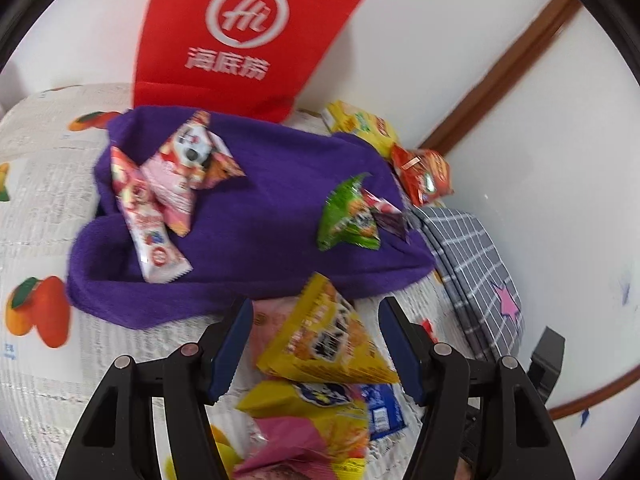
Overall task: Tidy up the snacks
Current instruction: 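Grasp the red snack pack with the right tool while the left tool grasps the yellow triangular chip bag, then carry the red pack with the right tool while the left tool carries the yellow bag to the towel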
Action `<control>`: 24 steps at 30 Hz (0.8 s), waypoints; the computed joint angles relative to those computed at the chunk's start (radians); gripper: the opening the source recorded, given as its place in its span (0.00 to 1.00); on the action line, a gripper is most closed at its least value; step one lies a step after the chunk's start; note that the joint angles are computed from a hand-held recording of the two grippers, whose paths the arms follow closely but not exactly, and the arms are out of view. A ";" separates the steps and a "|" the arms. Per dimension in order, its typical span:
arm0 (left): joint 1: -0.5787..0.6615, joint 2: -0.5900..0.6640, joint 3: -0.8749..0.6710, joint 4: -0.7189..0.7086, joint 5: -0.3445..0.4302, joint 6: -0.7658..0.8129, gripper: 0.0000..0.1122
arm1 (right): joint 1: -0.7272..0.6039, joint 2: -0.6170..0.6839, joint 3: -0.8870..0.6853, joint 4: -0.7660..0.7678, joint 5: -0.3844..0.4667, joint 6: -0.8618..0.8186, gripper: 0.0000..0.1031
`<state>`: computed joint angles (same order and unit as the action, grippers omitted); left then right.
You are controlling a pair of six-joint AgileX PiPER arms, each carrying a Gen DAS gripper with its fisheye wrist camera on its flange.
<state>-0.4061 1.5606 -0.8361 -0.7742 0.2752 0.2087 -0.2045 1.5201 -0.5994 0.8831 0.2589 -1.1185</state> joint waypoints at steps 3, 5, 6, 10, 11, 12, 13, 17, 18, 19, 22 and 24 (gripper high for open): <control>-0.025 0.023 -0.010 -0.099 0.006 0.106 0.56 | -0.005 0.005 -0.004 0.013 0.008 -0.016 0.57; -0.057 0.046 -0.029 -0.029 -0.003 0.044 0.62 | -0.016 0.008 -0.007 0.036 0.021 -0.044 0.58; -0.076 0.060 -0.044 0.058 -0.006 -0.041 0.63 | -0.022 0.009 -0.008 0.049 0.029 -0.058 0.58; -0.128 0.109 -0.096 0.379 0.021 -0.359 0.64 | -0.036 0.010 -0.009 0.076 0.048 -0.087 0.59; -0.136 0.120 -0.106 0.435 0.030 -0.413 0.64 | -0.041 0.010 -0.011 0.084 0.055 -0.097 0.59; -0.143 0.128 -0.113 0.482 0.038 -0.457 0.65 | -0.046 0.011 -0.011 0.094 0.061 -0.107 0.59; -0.154 0.134 -0.118 0.551 0.038 -0.523 0.68 | -0.055 0.013 -0.012 0.107 0.071 -0.122 0.59; -0.182 0.158 -0.138 0.696 0.051 -0.654 0.71 | -0.071 0.017 -0.016 0.131 0.092 -0.150 0.59; -0.197 0.171 -0.148 0.754 0.059 -0.709 0.71 | -0.072 0.017 -0.017 0.133 0.094 -0.151 0.59; -0.209 0.182 -0.157 0.804 0.070 -0.755 0.72 | -0.075 0.018 -0.017 0.139 0.097 -0.158 0.60; -0.258 0.217 -0.190 0.982 0.111 -0.908 0.74 | -0.082 0.020 -0.018 0.150 0.109 -0.169 0.60; -0.285 0.227 -0.196 1.086 0.125 -1.001 0.74 | -0.091 0.020 -0.018 0.161 0.120 -0.181 0.60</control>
